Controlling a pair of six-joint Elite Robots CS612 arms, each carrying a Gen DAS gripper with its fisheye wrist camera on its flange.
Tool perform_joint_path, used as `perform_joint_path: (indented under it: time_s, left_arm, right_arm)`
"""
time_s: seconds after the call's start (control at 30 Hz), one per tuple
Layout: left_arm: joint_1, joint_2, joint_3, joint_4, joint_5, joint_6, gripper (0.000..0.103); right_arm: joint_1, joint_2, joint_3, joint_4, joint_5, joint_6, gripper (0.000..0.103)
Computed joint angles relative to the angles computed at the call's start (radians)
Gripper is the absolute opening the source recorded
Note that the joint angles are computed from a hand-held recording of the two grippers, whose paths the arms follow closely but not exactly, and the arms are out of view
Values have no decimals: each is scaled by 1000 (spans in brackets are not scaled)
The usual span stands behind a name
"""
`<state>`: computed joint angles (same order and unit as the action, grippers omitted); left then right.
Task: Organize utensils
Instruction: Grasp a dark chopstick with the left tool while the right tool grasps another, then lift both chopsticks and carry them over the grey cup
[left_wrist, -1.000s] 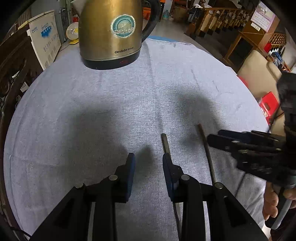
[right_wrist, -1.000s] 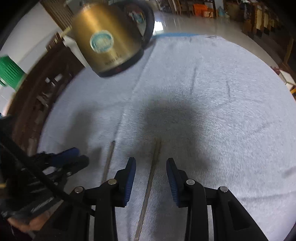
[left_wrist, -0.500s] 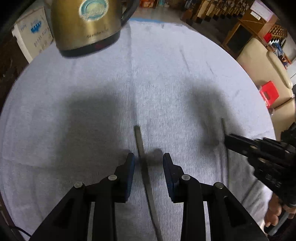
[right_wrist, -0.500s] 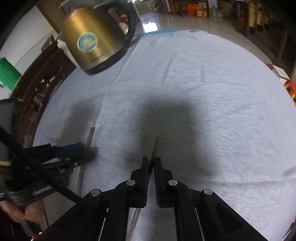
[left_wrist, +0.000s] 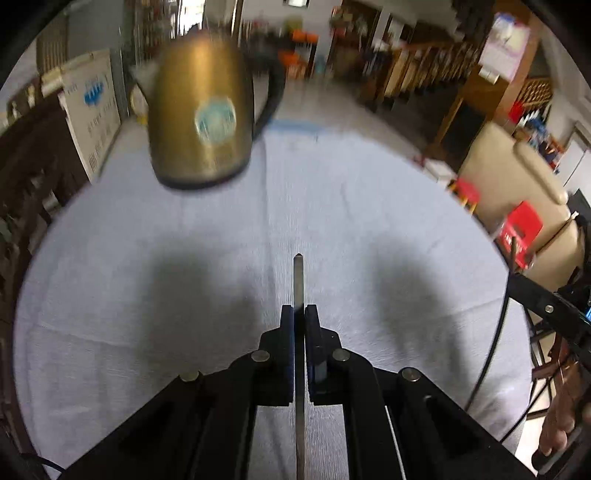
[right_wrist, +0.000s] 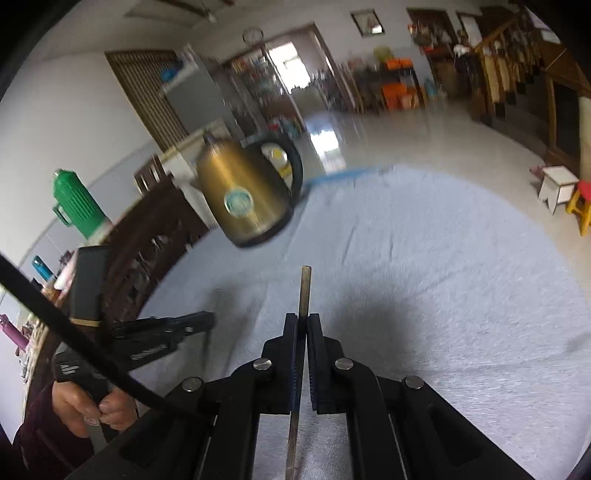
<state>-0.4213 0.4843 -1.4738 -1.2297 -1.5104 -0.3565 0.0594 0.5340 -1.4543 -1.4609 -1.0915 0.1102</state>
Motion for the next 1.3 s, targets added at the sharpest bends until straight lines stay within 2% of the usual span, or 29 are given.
perform_joint_path:
  time_s: [0.23,0.47,0.6,0.7,0.83,1.07,1.3]
  left_arm:
    - [-35,26,-160,-52,158,9,5]
    - [-63,79,-320,-61,301,-69,5]
    - [-68,92,-386,-30,344,-130,5]
    - [-79,96,-430,-11,380,-143,5]
    - [-106,101,-489,20,429,-136,5]
    - [-151,95,-547,67,461,-133,5]
    - [-201,76,-581,31,465,-63,5]
  right_arm:
    - [-12,46,-146,-73,-35,39,5]
    - [-18,92,-293,-100,-112,84,5]
    - [-27,104,-353,-93,-129,97,5]
    - [-38,107,-397,-80,-125,105,5]
    - [-42,103,-435,-48,-132,89,5]
    - [-45,97,-483,2,-124,60,5]
    - [-47,79,-511,-14,-98,37,1]
